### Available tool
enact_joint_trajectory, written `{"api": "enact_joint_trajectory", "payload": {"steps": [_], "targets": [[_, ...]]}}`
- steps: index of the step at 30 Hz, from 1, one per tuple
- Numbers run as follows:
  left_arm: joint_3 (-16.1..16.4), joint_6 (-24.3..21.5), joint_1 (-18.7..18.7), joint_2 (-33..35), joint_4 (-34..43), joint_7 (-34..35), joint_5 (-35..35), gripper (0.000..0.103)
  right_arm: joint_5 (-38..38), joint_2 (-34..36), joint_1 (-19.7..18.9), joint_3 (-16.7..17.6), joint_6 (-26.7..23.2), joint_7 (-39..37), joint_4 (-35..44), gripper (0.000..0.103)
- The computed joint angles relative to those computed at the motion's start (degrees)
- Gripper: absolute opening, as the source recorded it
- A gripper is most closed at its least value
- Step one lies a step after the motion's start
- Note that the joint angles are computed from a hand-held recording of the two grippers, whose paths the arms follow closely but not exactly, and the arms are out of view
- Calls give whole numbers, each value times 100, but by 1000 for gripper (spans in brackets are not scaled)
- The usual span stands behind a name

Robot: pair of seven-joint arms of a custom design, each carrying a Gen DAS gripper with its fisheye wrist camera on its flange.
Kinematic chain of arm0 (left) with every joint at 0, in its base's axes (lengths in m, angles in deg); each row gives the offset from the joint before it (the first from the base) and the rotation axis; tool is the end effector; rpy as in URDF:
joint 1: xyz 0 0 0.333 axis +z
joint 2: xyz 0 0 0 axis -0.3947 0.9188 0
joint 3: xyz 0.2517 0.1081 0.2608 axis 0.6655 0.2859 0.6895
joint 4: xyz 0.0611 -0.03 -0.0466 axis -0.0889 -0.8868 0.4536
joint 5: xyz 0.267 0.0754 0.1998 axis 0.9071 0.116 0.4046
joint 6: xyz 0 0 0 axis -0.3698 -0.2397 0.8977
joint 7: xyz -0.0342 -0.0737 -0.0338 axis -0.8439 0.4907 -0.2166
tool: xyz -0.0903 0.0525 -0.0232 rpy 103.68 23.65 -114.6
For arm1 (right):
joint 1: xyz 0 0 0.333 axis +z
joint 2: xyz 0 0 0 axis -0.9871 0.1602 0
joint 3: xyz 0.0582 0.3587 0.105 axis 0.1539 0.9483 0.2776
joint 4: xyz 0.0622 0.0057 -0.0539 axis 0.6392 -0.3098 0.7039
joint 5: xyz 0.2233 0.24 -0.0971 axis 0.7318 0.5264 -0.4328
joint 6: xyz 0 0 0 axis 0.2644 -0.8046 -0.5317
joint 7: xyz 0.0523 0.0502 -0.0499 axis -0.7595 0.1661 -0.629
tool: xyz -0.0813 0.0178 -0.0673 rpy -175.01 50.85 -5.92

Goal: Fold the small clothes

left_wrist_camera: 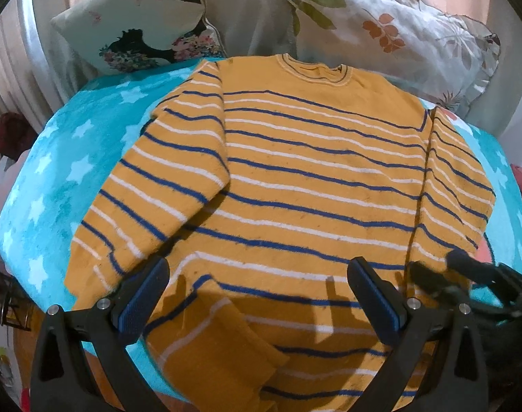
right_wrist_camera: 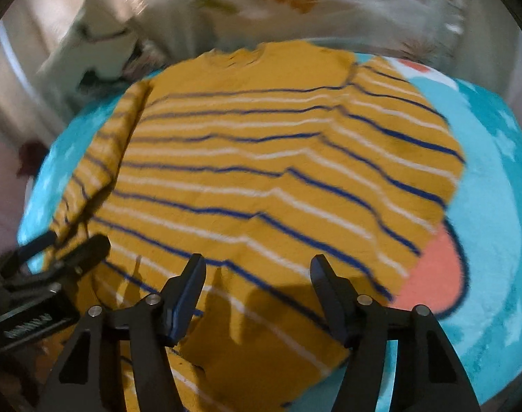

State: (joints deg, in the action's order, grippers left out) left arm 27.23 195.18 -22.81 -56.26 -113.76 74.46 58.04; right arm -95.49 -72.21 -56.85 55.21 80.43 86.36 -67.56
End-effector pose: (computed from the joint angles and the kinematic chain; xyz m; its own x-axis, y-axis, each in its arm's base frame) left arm 0.4494 -0.1003 0.5326 -0.0340 -0.9994 -0.0076 -0.8580 0.0331 -0.5126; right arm 0.4466 0.2857 0.5095 0.1030 -0.9750 -0.1968 -0.8911 -0.0026 -0.4538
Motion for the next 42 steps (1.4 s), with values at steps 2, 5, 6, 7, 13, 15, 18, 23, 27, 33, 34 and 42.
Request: {"api": "enact_joint_trajectory", "payload": {"steps": [2,5,6,7,13,15,18,23,27,33,34,42], "targets": [[28,7,4,-43,-22,31,-25,103,-824,216,88,11,-425,397,246,64],[49,39,43,-101,-11,48,-60,103,-1321,179,151,-43,-640,692,308,14],[83,45,57,-113,5,96,-101,103,-1035,98,90,-46,-613,590,246,10],[98,44,73,-119,19,119,-135,103,-843,3,23,-74,-557,527,168,10],[361,89,252,-125,116,500,-526,103,-1949,-859,-592,-198,-1318,2081,-233,9],[415,112,400,-92,144,527,-526,103,-2383,-988,-826,-192,-2089,2519,-179,9],[497,131,676,24,244,516,-363,103,-2381,-1132,-1050,-321,-2836,2805,-210,14],[799,58,879,424,599,1019,-504,103,-2370,-1517,-1236,-351,-2322,3372,-581,33],[962,-208,878,890,994,1928,-994,103,-2471,-1400,-1084,-103,-2215,3451,-353,34],[942,-1527,966,1379,1629,3371,-2273,56,-2301,-674,-637,57,-2193,3234,436,39],[925,-1855,1014,1418,1745,3765,-2699,44,-2278,-550,-563,63,-2195,3176,566,39],[1350,-1640,1146,1550,2290,2902,-1385,3,-2166,238,-71,-19,-2205,3211,1474,39]]}}
